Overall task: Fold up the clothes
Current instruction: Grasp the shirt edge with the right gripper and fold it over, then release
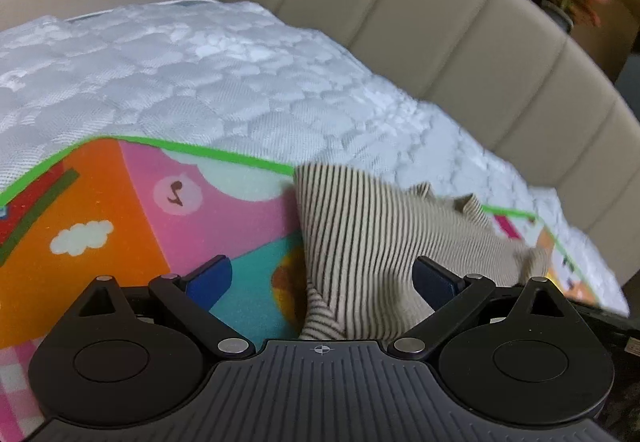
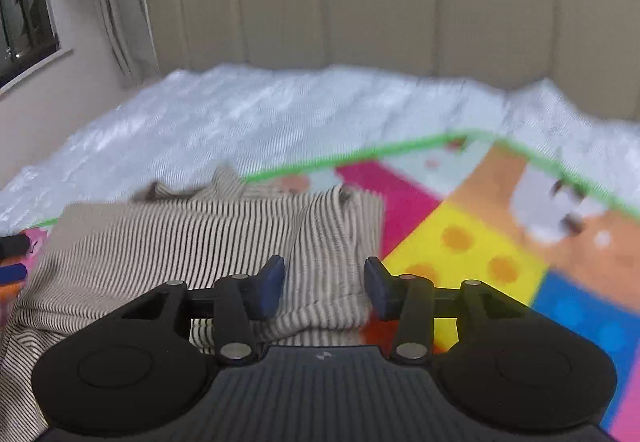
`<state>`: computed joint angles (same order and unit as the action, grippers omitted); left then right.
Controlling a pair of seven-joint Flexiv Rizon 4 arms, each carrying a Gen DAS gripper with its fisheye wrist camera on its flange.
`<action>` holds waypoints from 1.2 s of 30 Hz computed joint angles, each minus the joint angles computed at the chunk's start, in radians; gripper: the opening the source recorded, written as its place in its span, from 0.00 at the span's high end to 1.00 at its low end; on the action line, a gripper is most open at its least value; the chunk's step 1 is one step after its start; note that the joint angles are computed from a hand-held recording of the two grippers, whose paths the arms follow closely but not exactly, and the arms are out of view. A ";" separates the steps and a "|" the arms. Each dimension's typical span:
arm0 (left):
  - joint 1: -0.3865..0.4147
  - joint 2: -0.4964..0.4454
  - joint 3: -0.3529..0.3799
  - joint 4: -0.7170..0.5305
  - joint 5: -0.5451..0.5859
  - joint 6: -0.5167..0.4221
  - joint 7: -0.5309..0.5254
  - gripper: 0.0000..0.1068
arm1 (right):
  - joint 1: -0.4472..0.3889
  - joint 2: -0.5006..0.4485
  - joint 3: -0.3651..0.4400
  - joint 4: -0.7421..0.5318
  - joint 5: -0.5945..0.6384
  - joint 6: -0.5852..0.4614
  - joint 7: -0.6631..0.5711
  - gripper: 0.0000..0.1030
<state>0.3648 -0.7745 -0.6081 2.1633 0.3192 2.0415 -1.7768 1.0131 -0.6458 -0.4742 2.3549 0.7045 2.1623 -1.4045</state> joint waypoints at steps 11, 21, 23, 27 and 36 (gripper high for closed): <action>0.273 -0.294 -0.365 -0.010 0.211 -0.102 0.119 0.07 | -0.094 0.034 0.156 0.019 -0.012 0.023 -0.067 0.63; 0.225 -0.253 -0.328 0.024 0.057 -0.097 0.216 0.07 | 0.056 0.038 -0.058 -0.073 -0.047 -0.087 -0.055 0.63; 0.244 -0.270 -0.350 0.030 0.040 -0.102 0.221 0.07 | 0.048 -0.024 -0.093 -0.152 -0.090 -0.146 -0.026 0.63; 0.283 -0.269 -0.381 0.045 0.012 -0.082 0.203 0.06 | 0.026 -0.144 -0.153 -0.288 -0.180 -0.301 0.050 0.62; 0.315 -0.215 -0.281 0.038 -0.024 0.096 -0.031 0.05 | -0.072 -0.003 -0.019 -0.164 -0.305 -0.109 0.088 0.96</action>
